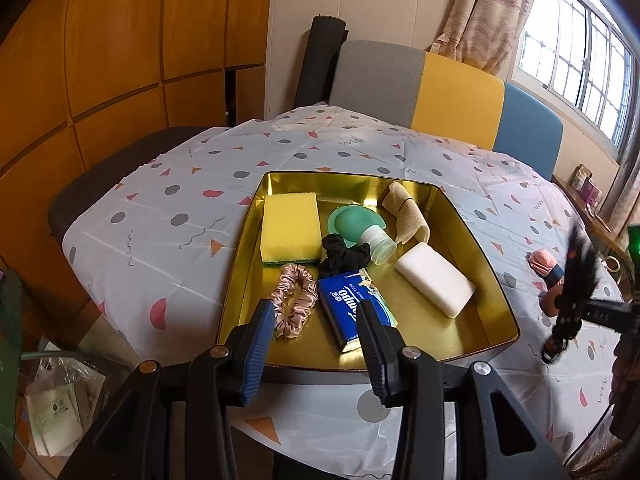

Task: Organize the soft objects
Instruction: 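Carry the black hair extension into the gold tray and open the right gripper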

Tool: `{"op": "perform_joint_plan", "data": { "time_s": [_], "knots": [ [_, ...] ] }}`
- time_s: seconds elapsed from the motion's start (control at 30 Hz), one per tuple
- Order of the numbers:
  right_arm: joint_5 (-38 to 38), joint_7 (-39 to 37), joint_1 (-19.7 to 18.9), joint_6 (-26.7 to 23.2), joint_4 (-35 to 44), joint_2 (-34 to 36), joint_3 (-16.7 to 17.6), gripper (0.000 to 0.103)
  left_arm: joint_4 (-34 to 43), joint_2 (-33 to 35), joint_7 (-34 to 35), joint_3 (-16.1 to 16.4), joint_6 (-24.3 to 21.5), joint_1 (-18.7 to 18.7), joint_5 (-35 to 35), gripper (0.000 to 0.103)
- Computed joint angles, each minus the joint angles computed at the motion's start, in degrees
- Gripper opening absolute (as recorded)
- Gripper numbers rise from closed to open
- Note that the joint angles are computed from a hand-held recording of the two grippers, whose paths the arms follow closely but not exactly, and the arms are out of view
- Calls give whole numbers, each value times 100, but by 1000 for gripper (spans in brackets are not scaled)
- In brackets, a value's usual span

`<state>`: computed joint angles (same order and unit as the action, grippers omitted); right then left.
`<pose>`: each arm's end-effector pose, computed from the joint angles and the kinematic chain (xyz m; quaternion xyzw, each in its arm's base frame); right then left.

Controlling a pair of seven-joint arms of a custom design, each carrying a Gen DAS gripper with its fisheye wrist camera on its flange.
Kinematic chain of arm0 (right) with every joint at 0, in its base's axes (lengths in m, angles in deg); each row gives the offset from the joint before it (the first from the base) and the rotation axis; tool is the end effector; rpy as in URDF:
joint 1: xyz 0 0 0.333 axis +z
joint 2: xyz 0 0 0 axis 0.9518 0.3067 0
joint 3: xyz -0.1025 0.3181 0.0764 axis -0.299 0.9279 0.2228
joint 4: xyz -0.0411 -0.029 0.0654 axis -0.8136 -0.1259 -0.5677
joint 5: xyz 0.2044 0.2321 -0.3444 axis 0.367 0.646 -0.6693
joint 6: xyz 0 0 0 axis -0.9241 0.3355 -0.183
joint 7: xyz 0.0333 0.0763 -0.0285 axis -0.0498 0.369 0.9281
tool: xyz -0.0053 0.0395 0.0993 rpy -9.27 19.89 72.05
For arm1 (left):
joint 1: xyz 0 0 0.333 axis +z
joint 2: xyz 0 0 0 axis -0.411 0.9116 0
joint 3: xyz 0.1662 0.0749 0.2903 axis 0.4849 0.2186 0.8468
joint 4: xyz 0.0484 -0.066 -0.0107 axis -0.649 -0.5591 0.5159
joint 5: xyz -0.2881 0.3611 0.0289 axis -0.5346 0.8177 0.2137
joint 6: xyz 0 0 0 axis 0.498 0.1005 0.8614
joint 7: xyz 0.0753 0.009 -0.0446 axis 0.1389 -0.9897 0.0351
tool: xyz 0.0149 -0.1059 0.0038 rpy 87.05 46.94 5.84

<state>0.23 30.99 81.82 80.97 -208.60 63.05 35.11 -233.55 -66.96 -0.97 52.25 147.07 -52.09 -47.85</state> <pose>0.5346 0.0767 0.4291 -0.8543 0.4341 -0.0906 0.2713 0.2917 -0.3089 0.4446 -0.8335 0.3823 -0.2096 0.3395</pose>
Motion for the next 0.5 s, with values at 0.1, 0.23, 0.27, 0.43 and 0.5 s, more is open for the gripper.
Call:
{"op": "perform_joint_plan", "data": {
  "time_s": [0.1, 0.23, 0.27, 0.43, 0.5],
  "knots": [
    [321, -254, 190, -256, -36, -223, -11, 27, -6, -2, -3, 5, 0, -6, -10, 42],
    [508, -563, 412, -379, -151, -502, 63, 27, -17, -12, 8, 17, -21, -20, -41, 42],
    [513, -626, 464, -411, -169, -557, 90, 26, -24, -25, 4, 16, -29, -25, -50, 42],
    [419, -778, 571, -650, -197, -774, 124, 24, -33, -53, -10, 12, -56, -23, -48, 42],
    [456, -769, 602, -808, -133, -803, 106, 24, -46, -68, -32, 10, -47, -24, -44, 42]
  ]
}}
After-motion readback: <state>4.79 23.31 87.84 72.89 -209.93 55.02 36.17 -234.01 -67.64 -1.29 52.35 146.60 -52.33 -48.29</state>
